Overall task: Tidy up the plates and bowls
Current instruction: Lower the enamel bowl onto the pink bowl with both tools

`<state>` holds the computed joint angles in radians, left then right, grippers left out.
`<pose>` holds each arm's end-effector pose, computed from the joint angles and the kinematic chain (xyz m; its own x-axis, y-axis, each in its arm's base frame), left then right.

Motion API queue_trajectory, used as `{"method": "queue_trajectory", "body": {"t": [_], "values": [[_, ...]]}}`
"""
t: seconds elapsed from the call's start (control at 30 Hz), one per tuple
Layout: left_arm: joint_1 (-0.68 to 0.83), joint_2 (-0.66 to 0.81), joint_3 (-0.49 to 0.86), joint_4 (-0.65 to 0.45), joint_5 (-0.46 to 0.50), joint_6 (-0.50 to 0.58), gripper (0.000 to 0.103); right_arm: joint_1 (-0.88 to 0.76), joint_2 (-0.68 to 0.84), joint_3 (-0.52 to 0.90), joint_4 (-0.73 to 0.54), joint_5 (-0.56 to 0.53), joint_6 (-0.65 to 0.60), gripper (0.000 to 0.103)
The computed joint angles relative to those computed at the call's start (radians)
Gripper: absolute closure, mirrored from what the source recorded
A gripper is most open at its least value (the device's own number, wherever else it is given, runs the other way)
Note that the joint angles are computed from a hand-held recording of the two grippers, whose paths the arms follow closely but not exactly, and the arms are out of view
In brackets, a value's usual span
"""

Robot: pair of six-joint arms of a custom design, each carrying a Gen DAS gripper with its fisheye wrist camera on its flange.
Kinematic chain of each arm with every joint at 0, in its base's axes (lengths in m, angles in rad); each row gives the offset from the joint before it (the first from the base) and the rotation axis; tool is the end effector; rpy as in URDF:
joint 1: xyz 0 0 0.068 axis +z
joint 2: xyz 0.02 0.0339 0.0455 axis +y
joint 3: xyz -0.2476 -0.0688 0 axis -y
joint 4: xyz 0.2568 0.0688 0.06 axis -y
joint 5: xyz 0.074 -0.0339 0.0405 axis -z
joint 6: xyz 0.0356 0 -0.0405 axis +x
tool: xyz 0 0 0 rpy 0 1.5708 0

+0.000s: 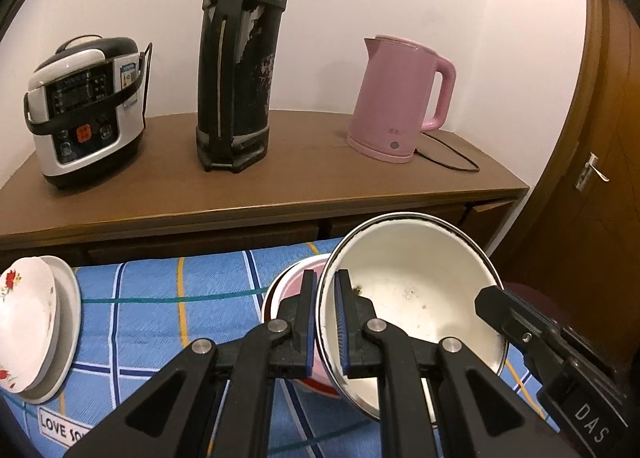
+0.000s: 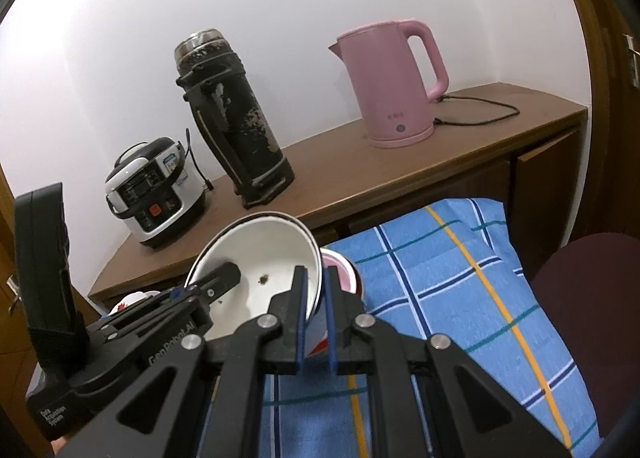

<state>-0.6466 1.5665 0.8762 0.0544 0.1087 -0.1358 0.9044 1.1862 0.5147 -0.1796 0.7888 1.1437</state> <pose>0.2716 -0.2098 0.1789 -0.5602 0.2542 -0.7884 0.5983 0.7825 -0.1728 0.1625 0.1658 0.1557 -0.4336 0.4862 -0.7587 0.3134 0.8707 0.3789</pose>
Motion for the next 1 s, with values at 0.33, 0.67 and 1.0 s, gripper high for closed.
{"method": "queue_trajectory", "body": {"t": [0.33, 0.67, 1.0], "values": [[0.002, 0.134, 0.097, -0.006, -0.012, -0.007, 0.093, -0.113, 0.076, -0.009, 0.119, -0.092, -0.076, 0.095], [0.003, 0.219, 0.148, -0.02, -0.031, -0.016, 0.093, -0.182, 0.158, -0.017, 0.204, -0.176, -0.115, 0.095], [-0.001, 0.233, 0.151, -0.006, -0.057, -0.001, 0.093, -0.214, 0.218, -0.011, 0.256, -0.214, -0.14, 0.095]]}}
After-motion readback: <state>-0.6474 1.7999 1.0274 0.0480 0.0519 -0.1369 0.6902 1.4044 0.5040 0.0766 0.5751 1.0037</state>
